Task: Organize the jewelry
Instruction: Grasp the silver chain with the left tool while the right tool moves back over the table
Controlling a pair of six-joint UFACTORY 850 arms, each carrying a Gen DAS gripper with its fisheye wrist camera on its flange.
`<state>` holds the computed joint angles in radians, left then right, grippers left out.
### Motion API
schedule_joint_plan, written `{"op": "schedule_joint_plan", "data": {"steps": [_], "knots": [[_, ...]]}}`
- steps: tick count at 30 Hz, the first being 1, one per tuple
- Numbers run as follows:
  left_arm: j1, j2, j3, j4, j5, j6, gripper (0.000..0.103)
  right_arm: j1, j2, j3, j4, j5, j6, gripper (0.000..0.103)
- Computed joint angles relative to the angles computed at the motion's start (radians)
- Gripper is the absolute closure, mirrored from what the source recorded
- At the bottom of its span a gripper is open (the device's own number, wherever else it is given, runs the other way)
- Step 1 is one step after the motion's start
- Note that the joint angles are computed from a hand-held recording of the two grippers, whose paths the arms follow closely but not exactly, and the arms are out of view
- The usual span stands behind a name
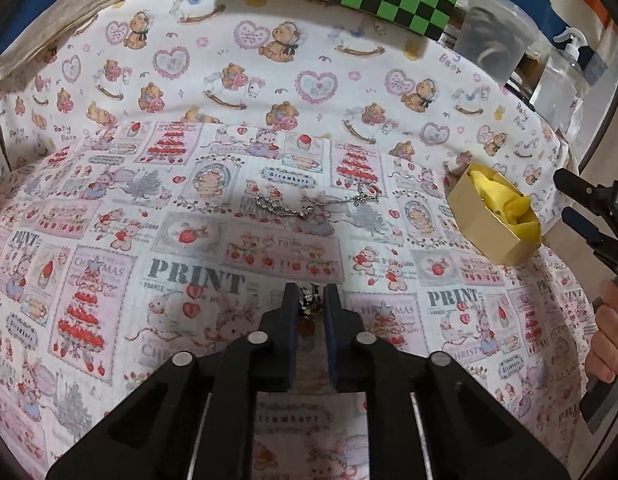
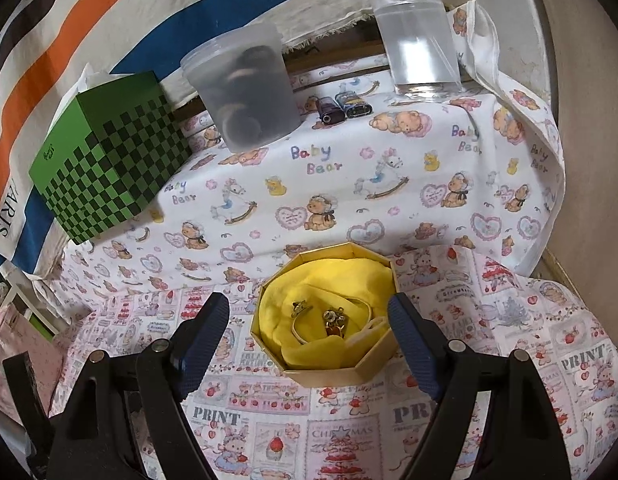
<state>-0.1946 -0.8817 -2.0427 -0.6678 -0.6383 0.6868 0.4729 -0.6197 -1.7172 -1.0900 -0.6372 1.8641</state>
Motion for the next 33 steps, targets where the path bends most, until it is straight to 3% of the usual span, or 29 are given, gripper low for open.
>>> {"op": "schedule_joint_plan", "data": {"steps": [9, 14, 20, 33], "knots": [[0.023, 0.101, 0.140, -0.307, 0.163, 0.291, 0.094, 0.002, -0.010, -0.013, 0.024, 0.011, -0.038, 0.020], [0.031, 0.113, 0.159, -0.373, 0.263, 0.358, 0.094, 0.028, -0.032, -0.067, 0.059, -0.050, -0.113, 0.020], [0.058, 0.087, 0.118, -0.361, 0.271, 0.288, 0.094, 0.062, -0.052, -0.099, 0.019, -0.042, -0.106, 0.018], [0.073, 0.071, 0.090, -0.310, 0.270, 0.168, 0.094, 0.053, -0.249, -0.418, 0.436, -0.072, -0.518, 0.018]]}}
